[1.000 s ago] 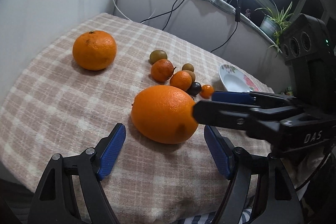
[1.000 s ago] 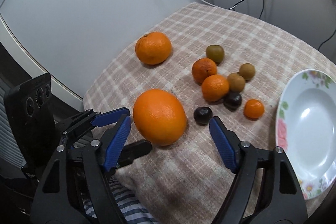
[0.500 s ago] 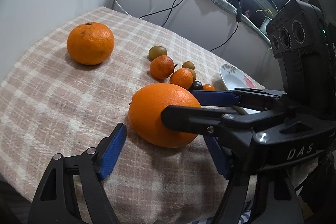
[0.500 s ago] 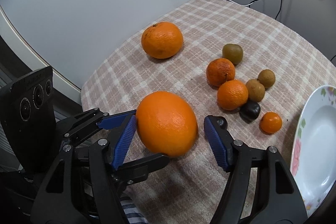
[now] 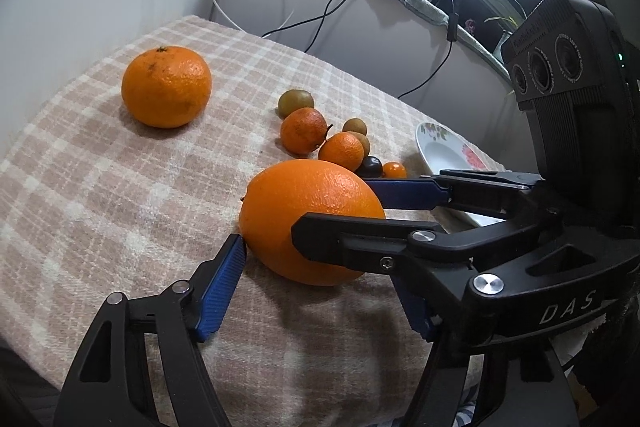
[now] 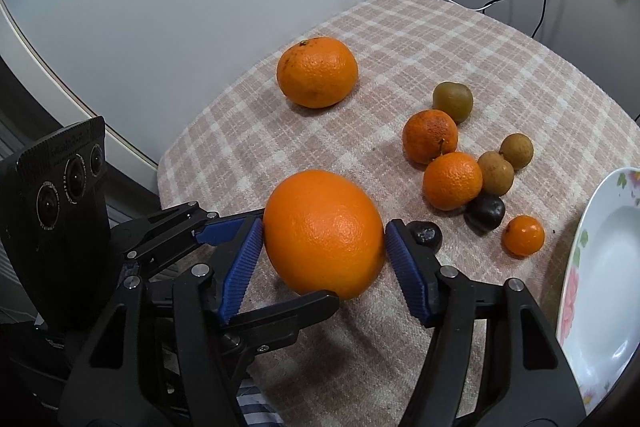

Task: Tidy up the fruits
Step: 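Lift the large orange with the right tool and carry it over the plate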

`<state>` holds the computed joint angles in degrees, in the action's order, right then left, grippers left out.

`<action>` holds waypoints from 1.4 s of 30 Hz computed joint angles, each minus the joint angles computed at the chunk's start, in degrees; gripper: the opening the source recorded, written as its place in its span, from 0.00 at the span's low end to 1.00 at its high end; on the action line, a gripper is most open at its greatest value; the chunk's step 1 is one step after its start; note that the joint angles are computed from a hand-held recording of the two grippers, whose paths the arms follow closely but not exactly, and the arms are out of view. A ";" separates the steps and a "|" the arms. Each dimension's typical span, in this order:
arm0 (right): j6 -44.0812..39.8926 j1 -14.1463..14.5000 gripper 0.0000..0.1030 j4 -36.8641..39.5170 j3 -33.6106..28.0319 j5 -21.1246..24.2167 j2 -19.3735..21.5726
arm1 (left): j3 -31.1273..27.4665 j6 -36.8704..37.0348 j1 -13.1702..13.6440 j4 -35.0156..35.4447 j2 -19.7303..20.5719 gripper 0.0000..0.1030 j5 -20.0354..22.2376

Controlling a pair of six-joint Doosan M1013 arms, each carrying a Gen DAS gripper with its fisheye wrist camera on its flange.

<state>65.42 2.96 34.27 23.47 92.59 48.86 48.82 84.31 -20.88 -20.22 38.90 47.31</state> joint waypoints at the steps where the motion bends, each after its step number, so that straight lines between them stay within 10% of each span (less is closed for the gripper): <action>1: 0.07 -0.10 0.64 0.23 0.12 -0.07 -0.09 | -0.11 -0.11 -0.07 0.09 0.00 0.69 -0.05; 18: -0.37 -3.42 0.64 2.28 6.63 -6.55 -4.92 | -5.38 4.33 -2.09 -0.33 1.50 0.69 0.40; 42: 5.02 -10.40 0.64 1.68 12.27 -11.23 -7.45 | -25.03 10.70 -6.17 -3.44 12.18 0.69 12.58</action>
<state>70.43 -7.43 35.95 35.73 81.37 41.41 23.79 95.01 -27.05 -23.66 51.08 59.89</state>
